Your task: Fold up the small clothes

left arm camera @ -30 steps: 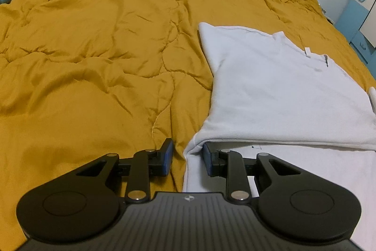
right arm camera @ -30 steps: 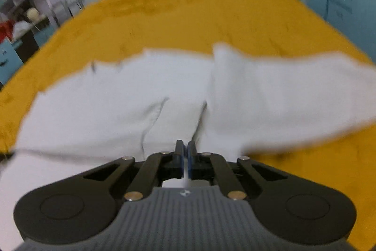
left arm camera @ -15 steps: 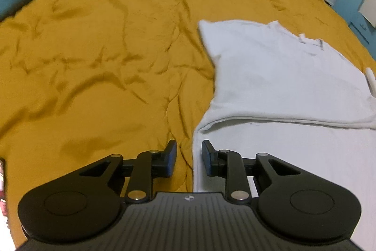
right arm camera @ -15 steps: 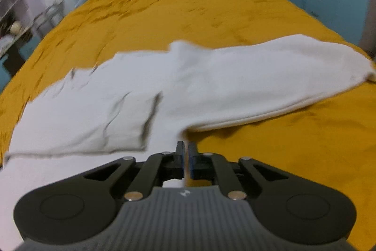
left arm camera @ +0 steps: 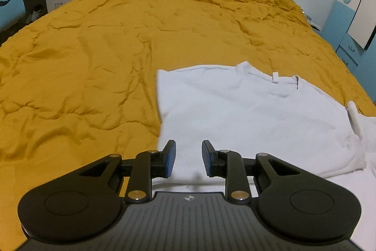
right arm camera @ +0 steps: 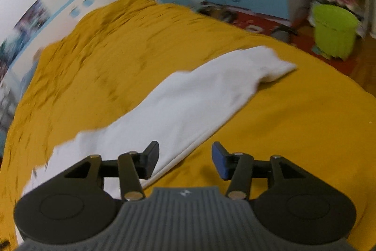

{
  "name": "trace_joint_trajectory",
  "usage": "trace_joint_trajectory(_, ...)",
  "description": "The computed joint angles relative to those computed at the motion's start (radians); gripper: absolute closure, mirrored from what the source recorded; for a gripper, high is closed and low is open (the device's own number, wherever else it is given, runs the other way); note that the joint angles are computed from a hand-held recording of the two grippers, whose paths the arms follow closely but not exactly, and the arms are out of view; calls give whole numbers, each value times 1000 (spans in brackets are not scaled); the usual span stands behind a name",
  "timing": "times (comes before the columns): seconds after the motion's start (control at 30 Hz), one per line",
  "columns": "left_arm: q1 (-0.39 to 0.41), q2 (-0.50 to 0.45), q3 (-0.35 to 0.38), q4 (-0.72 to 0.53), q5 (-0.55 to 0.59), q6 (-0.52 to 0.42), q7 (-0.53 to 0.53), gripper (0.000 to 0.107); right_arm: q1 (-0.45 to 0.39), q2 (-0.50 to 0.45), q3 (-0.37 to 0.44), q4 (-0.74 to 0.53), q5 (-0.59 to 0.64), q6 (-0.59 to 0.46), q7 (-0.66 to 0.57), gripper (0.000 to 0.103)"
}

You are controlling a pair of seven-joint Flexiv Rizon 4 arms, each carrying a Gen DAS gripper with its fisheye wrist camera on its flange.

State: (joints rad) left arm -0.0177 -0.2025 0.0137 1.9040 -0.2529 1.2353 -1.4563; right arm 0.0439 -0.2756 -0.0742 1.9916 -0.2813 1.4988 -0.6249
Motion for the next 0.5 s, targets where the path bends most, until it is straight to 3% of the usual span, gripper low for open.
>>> trace_joint_trajectory(0.27,-35,-60,45,-82,122,-70,-170,76,-61,-70,-67,-38,71,78,74,48)
trace_joint_trajectory(0.5,-55,-81,71,-137,240,-147,-292,76,-185,-185,33,-157,214,98,70,50)
